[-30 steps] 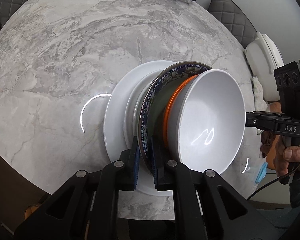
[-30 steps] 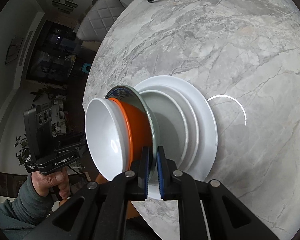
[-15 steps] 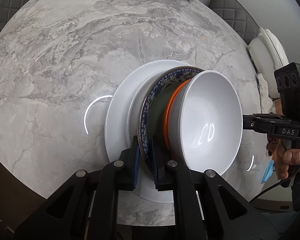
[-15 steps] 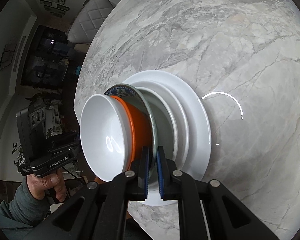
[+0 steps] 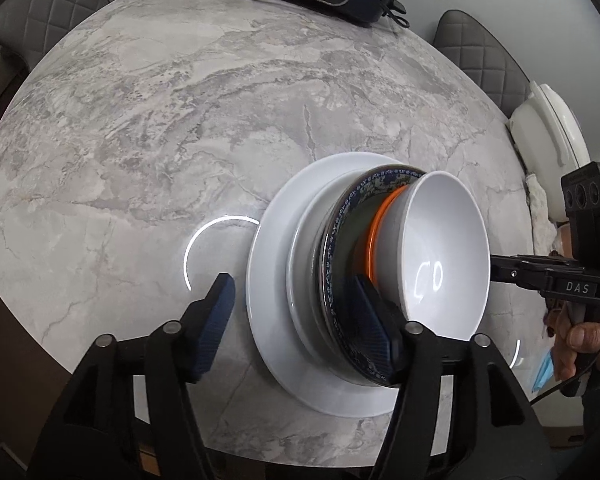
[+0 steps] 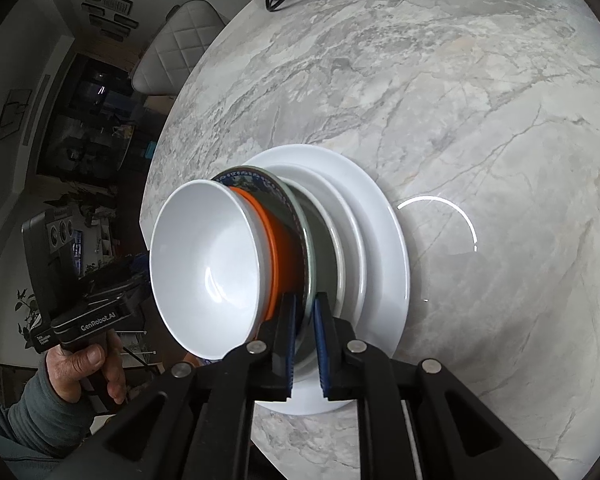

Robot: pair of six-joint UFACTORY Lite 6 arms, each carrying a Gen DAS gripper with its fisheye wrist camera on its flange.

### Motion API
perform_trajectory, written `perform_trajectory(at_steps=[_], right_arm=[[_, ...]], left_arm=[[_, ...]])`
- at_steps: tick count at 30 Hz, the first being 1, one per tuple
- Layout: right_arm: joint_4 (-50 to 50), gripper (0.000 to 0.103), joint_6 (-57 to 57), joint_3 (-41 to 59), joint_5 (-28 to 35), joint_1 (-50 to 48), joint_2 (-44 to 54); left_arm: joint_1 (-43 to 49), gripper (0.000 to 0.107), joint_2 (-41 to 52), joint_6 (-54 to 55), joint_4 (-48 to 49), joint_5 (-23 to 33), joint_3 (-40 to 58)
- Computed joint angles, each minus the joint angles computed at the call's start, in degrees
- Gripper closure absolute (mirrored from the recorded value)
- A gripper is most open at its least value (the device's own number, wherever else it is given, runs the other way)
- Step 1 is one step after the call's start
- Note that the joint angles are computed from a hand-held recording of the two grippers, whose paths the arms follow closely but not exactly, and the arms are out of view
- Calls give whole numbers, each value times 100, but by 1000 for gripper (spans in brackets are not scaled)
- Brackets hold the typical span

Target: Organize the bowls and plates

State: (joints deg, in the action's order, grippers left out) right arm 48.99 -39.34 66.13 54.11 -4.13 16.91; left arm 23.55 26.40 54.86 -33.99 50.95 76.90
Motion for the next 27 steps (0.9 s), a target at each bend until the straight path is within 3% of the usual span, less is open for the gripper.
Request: perform_trajectory(at_steps=[3, 4, 5, 6, 8, 10, 16, 21, 24, 27], right_arm=[[-97, 75, 60, -142, -73, -86, -283], [-102, 61, 61, -212, -68, -144, -421], [-109, 46, 74, -301, -71, -214, -602], [-123, 38, 98, -404, -78, -290, -828], [-248, 10, 275, -617, -122, -436, -1357], [-371, 0, 429, -857, -254, -549, -1968], [-1020, 0, 800, -1171, -222, -626, -3467], [-651, 0, 189, -1257, 342, -1115, -4078], [-296, 0, -349, -1285, 819, -1630, -4337], [29, 0, -861, -1187, 1345, -2245, -4479]], left_arm=[[280, 30, -354, 141, -241, 179, -115], [359, 28, -519, 206, -330, 205, -194], [444, 19, -705, 226, -390, 222, -286], [521, 8, -903, 197, -431, 222, -388], [677, 4, -1334, 154, -509, 339, -626], [649, 4, -1867, -25, -390, 254, -963], [224, 4, -3762, -1016, 105, 592, -2121], [-675, 4, -5520, -2423, 845, 401, -2770], [-1272, 4, -6505, -3641, 1696, 186, -2821], [-1608, 5, -7071, -4851, 2352, 339, -2541]])
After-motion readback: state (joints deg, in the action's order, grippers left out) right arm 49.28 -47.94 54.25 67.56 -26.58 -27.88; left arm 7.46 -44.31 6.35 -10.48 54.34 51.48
